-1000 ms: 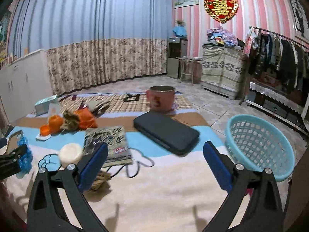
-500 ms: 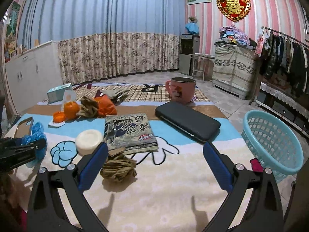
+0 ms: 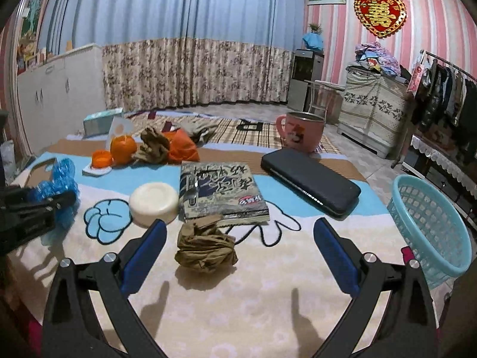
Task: Collect trash
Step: 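Grasp the blue plastic bag with the left tool while the right tool grasps the brown crumpled bundle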
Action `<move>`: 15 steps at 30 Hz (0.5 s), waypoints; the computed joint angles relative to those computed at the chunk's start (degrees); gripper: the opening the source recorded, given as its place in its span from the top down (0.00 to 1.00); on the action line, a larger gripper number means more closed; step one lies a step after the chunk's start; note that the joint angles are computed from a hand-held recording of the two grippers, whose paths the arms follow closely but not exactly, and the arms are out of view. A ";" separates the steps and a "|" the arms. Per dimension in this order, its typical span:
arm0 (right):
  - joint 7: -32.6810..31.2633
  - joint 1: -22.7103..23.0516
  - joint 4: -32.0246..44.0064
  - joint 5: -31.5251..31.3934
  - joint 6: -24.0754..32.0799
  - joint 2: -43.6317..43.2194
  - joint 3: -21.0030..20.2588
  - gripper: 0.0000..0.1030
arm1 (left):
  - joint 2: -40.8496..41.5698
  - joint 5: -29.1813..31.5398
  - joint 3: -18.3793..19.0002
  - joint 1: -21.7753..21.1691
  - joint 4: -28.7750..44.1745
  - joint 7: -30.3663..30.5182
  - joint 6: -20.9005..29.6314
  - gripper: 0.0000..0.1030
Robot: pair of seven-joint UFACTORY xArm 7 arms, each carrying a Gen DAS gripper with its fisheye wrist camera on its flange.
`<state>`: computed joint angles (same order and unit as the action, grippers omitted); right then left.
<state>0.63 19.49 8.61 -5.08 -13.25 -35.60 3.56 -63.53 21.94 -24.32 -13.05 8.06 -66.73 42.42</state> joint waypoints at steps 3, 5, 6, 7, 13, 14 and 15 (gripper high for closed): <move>0.25 -1.18 0.86 0.21 1.63 0.66 1.60 0.06 | -1.08 -0.09 0.55 -0.13 -0.50 0.17 -0.10 0.67; -0.06 -1.08 1.30 0.01 2.69 0.95 1.54 0.06 | -1.19 -0.04 0.30 -0.09 -0.43 0.27 0.06 0.67; -0.13 -1.02 1.40 -0.01 2.86 1.06 1.66 0.07 | -0.93 0.04 0.07 0.00 -0.26 0.28 0.06 0.67; -0.32 -0.94 1.46 -0.11 3.03 1.10 1.72 0.07 | -0.83 0.07 -0.09 -0.03 -0.24 0.25 0.10 0.67; -2.65 3.62 2.53 -0.67 5.28 2.56 -2.83 0.31 | -0.02 0.72 -0.75 0.15 0.17 -0.06 0.33 0.67; -3.28 5.48 2.69 -0.48 5.67 2.68 -4.98 0.33 | -0.05 0.75 -0.70 0.09 0.12 -0.12 0.33 0.67; -3.87 6.93 2.81 -0.19 6.00 2.73 -6.60 0.35 | -0.03 0.80 -0.67 0.07 0.12 -0.15 0.34 0.67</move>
